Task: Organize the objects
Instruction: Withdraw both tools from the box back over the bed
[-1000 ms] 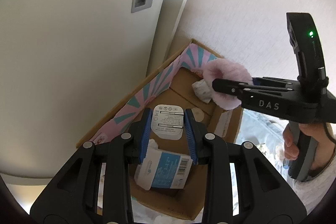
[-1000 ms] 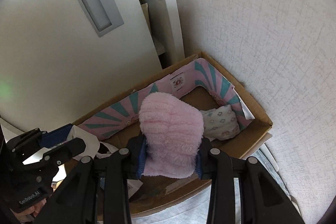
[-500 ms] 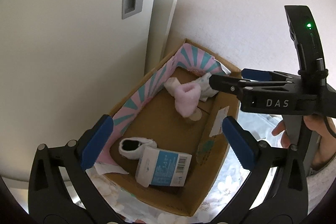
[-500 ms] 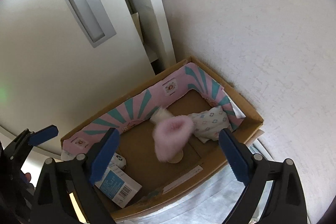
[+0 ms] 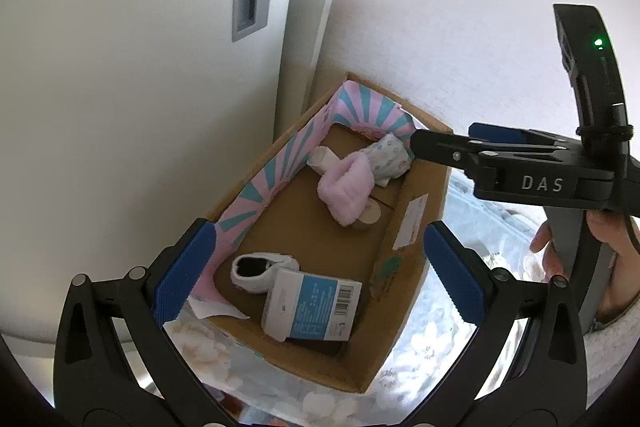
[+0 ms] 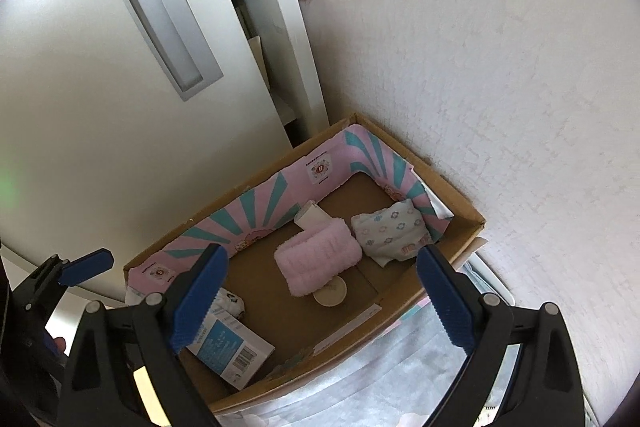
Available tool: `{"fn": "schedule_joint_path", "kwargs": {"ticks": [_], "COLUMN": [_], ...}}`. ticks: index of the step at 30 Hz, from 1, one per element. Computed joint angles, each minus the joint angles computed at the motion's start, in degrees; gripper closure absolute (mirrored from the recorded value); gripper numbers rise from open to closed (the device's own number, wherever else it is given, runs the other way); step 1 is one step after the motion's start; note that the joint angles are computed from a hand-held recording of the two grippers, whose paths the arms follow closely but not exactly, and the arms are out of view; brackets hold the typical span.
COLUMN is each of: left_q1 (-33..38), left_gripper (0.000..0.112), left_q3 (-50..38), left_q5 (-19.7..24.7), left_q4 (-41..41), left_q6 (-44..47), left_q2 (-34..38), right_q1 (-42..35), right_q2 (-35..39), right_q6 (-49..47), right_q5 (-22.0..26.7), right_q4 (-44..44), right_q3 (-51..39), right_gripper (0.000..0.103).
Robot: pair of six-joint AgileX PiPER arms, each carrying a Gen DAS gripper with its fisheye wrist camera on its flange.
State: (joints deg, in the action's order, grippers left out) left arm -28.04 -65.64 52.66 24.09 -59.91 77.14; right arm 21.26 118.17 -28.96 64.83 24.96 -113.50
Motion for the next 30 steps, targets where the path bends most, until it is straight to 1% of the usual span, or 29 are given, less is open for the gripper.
{"fn": "schedule_joint_path", "kwargs": {"ticks": [3,9,13,16,22,26,30], "left_q1": [-0.33,-2.21,-3.37,-3.63,-6.29,-7.95,-9.73], "left_gripper": [0.009,0.009,0.009,0.009,0.009,0.009,0.009], "left_q3": [-2.75,-11.45,-18.04,-22.3,-31.0,-35.26,-39.66], "left_q5": [1.75,5.28,5.35,4.2,4.31,3.37,3.84], "left_q4": [-0.1,0.81,-0.04,-2.66,-5.4,-10.41,-14.21], "left_q6": [2.52,8.93,13.82,17.83,23.48,29.04,34.18], "left_q2": [-0.3,1.02,3.61,6.15,13.53,18.99,24.68], "right_q1": [-0.64,-3.64,-7.37,-11.27,-20.45,-27.13,-32.37], "right_q2": [-2.05,-7.08,-11.01,-13.83,-20.03,-23.87,-26.16], "right_q6": [0.6,1.93,2.94,3.82,4.34,4.18,4.04], "right_q5": [-0.02,2.57,3.07,3.47,2.33,0.91,0.12], "right_q4": [0.12,-1.52,-2.32,-2.45,-2.7,-3.26,-4.23], "right_q3": [0.8,0.43,1.38,2.36,7.49,12.49,16.44], "right_gripper": [0.009,0.009,0.009,0.009,0.009,0.009,0.009]}}
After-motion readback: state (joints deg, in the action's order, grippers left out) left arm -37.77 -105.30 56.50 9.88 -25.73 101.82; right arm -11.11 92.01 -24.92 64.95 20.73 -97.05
